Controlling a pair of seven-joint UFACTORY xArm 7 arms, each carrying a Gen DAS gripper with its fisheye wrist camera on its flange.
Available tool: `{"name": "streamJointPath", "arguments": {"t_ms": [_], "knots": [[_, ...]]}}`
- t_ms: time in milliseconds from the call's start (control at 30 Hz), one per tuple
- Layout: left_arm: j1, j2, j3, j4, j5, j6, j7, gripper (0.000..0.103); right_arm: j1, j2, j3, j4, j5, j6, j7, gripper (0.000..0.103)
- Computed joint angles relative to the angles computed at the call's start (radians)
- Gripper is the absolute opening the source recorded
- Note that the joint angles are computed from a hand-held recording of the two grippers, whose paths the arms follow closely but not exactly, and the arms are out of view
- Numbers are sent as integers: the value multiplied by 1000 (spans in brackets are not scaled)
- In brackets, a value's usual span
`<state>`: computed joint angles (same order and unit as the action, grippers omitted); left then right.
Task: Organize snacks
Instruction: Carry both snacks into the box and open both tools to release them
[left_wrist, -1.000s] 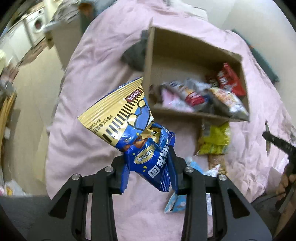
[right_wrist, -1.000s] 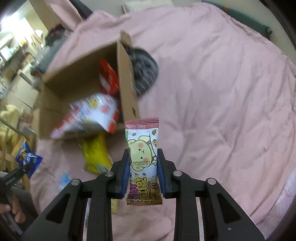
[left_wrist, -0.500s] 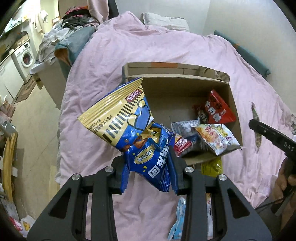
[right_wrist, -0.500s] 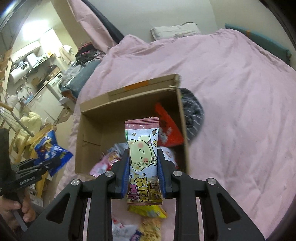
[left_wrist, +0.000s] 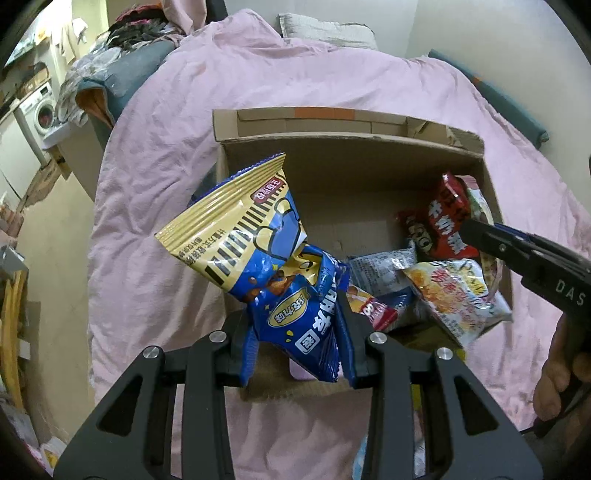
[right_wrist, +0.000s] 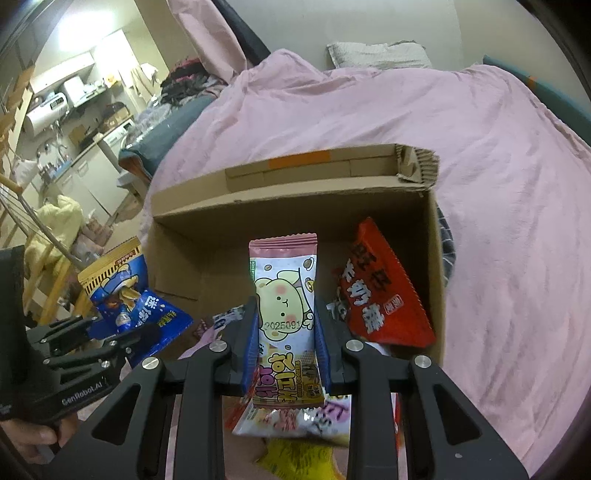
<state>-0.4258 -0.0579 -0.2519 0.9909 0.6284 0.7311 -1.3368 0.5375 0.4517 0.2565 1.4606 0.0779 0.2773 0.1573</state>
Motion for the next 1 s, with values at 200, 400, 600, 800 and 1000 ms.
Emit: {"name": "streamJointPath", "arguments": {"t_ms": [200, 400, 600, 800, 1000], "knots": [[9, 33, 25, -18, -102, -110, 48, 32, -16, 42, 15, 36, 40, 40, 1, 28], [-6, 52, 27, -3, -99, -91, 53, 32, -22, 53, 25, 53, 72, 57, -10, 28], [-3, 31, 26, -9, -80, -102, 28, 33, -11, 55, 13, 61, 60, 68, -1, 28], [2, 27, 25, -22, -121, -122, 44, 33, -13, 57, 15, 63, 61, 74, -3, 28], [4, 26, 22, -22, -116, -126, 55, 33, -7, 60, 5, 72, 55, 86, 4, 28]]}}
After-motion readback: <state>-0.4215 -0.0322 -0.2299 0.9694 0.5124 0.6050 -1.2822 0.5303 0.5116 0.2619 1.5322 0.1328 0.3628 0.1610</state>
